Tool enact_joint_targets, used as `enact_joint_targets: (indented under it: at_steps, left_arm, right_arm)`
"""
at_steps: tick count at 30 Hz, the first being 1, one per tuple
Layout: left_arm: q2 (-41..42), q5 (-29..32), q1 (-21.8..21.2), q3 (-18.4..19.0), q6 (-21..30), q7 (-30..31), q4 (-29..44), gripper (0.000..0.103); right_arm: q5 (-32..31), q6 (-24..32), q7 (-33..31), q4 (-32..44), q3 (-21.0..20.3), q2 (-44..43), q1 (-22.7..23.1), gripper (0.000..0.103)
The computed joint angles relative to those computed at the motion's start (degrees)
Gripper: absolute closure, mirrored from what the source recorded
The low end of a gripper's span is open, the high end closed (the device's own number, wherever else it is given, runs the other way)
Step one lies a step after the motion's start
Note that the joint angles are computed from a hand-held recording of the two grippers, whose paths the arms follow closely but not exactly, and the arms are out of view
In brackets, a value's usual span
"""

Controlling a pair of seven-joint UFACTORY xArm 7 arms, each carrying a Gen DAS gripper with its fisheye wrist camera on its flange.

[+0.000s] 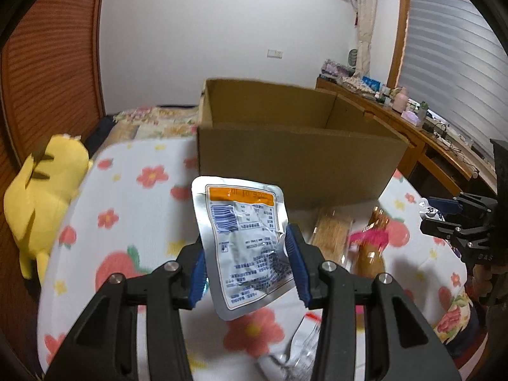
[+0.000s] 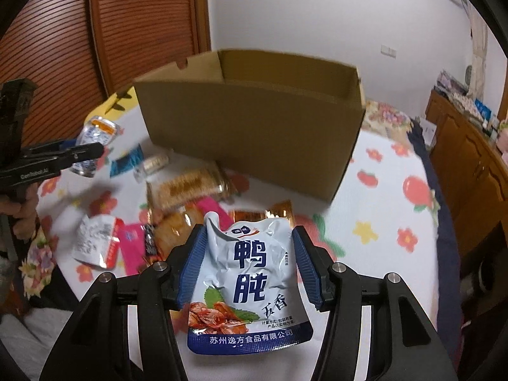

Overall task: Organize snacks
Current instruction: 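Lift both held pouches and carry them over the cardboard box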

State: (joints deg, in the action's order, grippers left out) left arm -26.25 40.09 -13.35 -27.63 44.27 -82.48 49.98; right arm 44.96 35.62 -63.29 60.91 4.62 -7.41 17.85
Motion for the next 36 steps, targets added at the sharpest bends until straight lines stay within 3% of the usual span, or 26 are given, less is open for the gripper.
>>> enact_joint_targets:
  at_steps: [15, 36]
  left_arm:
    - [7.14, 5.91, 2.34, 3.87, -0.48, 6.78, 11.75, 0.06]
    - [18.38, 8.63, -1.19, 11.7, 0.91, 10.84, 21.46, 0.059]
  right_arm:
    - [-2.46, -2.08, 3.08, 13.64, 2.37, 5.76, 0.36, 0.047]
    - [-20.64, -6.97, 17.29, 28.27, 7.33, 18.49, 0.92, 0.047]
